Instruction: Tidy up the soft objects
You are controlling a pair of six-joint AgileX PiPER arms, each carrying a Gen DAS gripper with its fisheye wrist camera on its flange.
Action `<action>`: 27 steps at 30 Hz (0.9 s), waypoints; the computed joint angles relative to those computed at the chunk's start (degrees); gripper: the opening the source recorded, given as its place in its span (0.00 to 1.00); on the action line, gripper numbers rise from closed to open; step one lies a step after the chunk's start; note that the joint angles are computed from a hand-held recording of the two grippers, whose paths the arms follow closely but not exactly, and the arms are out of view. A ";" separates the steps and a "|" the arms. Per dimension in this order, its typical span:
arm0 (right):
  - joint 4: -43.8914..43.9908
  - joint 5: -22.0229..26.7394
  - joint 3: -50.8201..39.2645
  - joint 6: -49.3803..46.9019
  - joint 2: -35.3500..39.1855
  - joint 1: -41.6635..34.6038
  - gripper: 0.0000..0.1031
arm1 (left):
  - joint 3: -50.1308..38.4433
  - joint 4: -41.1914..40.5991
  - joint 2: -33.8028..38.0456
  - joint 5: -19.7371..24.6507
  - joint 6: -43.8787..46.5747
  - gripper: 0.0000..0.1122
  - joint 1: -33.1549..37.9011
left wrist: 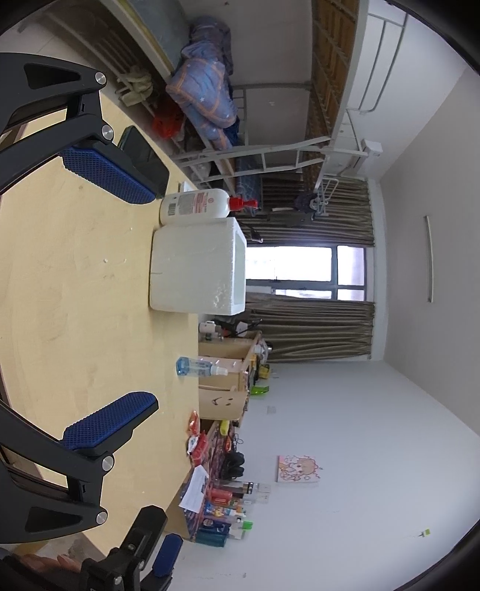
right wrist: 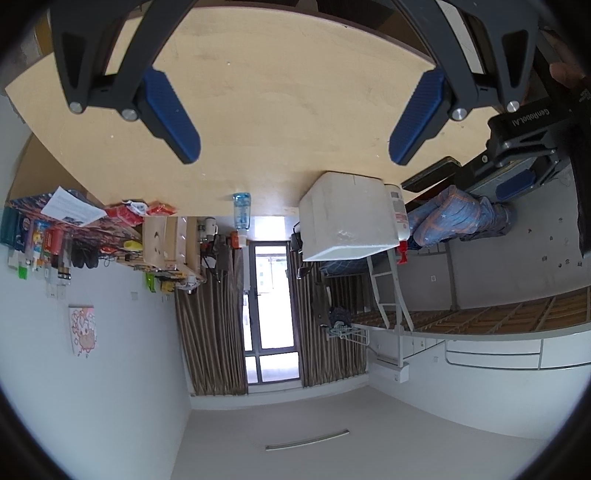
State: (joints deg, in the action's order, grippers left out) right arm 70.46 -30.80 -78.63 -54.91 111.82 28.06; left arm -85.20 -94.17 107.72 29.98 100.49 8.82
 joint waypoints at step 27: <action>0.09 0.89 -1.33 -0.09 1.83 0.12 1.00 | -0.02 0.87 -0.07 -0.21 -0.48 0.91 0.10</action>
State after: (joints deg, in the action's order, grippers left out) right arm 70.55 -29.92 -79.96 -55.00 113.66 28.19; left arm -85.22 -93.30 107.65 29.78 100.01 8.93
